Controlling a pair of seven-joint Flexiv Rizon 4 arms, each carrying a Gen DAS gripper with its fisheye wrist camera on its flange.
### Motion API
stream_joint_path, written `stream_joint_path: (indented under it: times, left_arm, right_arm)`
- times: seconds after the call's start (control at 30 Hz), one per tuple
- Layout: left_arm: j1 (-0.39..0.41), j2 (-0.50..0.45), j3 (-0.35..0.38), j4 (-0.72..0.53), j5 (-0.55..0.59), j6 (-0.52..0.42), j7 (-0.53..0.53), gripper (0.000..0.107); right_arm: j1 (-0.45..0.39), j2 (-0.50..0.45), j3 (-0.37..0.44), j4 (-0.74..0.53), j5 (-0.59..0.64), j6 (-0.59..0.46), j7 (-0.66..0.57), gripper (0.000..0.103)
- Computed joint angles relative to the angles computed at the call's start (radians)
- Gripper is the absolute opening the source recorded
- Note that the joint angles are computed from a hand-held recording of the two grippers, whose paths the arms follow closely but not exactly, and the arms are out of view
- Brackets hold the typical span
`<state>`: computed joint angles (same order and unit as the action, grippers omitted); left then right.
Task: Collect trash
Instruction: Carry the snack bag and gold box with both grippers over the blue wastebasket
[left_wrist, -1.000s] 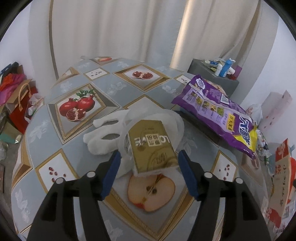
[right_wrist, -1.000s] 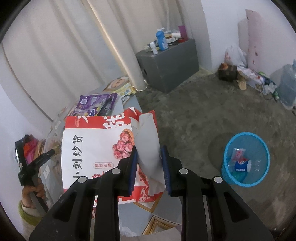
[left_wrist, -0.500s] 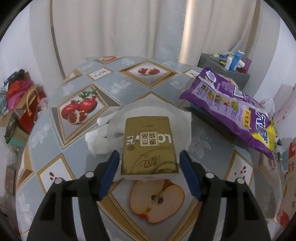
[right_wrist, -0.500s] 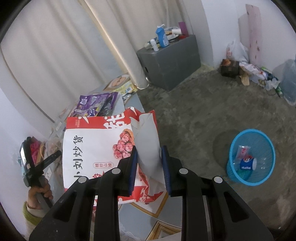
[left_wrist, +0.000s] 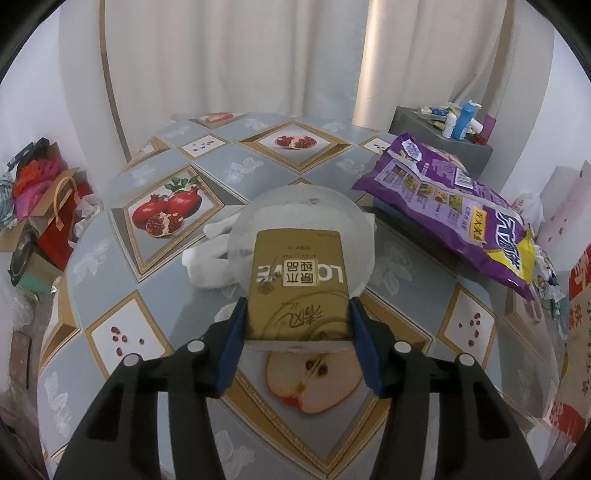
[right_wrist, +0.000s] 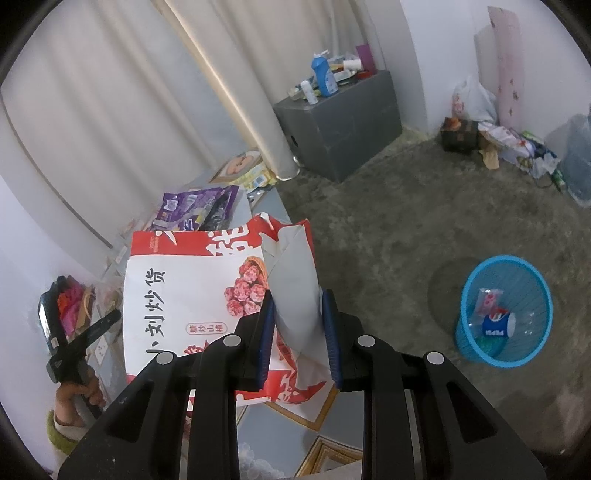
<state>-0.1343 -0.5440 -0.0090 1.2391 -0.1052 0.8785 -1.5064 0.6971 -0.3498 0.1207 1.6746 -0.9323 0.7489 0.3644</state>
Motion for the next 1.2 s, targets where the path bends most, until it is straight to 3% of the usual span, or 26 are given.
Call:
stream_joint_path:
  times: [0.47, 0.83, 1.03, 1.2]
  left_arm:
    - [0.051, 0.149, -0.048, 0.193, -0.131, 0.038, 0.109, 0.052]
    - [0.056, 0.262, -0.064, 0.302, -0.233, 0.094, 0.193, 0.052]
    - [0.028, 0.269, -0.123, 0.280, -0.339, 0.093, 0.303, 0.052]
    - [-0.022, 0.236, -0.198, 0.216, -0.450, 0.063, 0.451, 0.052]
  right_arm:
    - [0.023, 0.009, 0.002, -0.015, -0.059, -0.041, -0.007, 0.022]
    - [0.024, 0.075, 0.029, 0.056, -0.127, -0.092, 0.086, 0.021]
    - [0.013, 0.161, 0.076, 0.135, -0.144, -0.200, 0.175, 0.021]
    - [0.014, 0.245, 0.138, 0.201, -0.111, -0.394, 0.252, 0.021]
